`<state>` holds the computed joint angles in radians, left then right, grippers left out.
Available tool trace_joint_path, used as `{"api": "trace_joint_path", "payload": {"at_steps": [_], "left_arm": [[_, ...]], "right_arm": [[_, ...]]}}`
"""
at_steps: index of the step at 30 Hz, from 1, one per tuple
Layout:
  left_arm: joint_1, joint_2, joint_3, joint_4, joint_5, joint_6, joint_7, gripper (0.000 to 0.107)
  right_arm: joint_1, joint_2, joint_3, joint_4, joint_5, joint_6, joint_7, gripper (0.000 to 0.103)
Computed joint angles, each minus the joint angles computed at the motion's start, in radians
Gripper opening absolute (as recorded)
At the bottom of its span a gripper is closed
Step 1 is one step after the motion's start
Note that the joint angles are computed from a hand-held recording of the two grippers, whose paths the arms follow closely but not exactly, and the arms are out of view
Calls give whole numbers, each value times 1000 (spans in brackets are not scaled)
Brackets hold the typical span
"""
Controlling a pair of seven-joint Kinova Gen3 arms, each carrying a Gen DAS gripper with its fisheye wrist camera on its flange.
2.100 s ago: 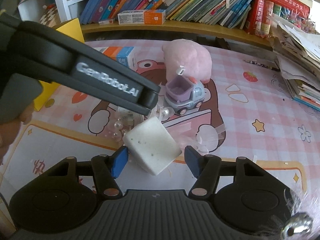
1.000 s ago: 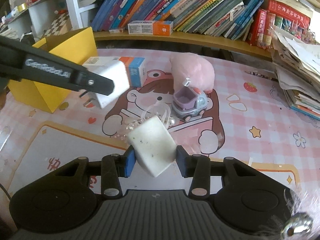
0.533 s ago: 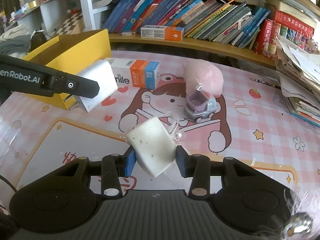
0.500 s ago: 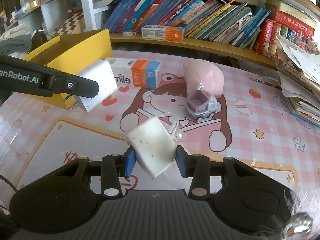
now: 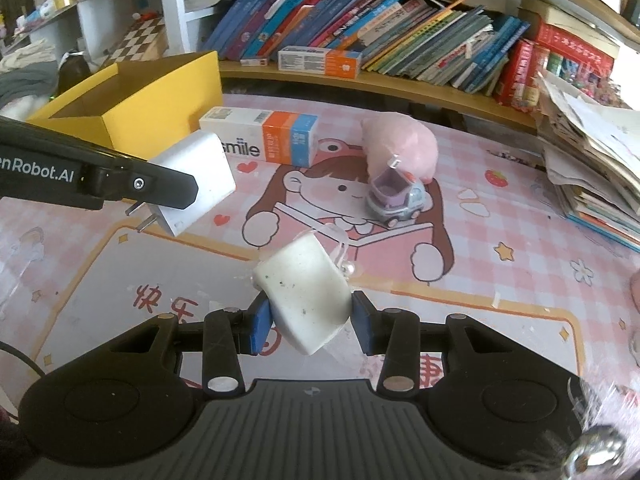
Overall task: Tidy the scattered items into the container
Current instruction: 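Lift both chargers and carry them toward the yellow box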
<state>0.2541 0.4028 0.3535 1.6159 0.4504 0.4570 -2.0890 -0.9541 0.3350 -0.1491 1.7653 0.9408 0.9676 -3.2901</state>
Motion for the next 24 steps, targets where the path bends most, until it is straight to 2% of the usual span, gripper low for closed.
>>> {"api": "trace_joint_path", "payload": {"at_steps": [5, 9, 24], "left_arm": [[-84, 3, 68, 11, 76, 20, -129, 25], [-136, -1, 79, 16, 147, 63, -227, 25], [-275, -11, -11, 16, 414, 277, -566, 25]], "right_arm": [[-28, 27, 1, -53, -17, 74, -12, 40], [-50, 64, 7, -123, -41, 129, 4, 40], [-161, 228, 82, -445, -130, 325, 109, 39]]}}
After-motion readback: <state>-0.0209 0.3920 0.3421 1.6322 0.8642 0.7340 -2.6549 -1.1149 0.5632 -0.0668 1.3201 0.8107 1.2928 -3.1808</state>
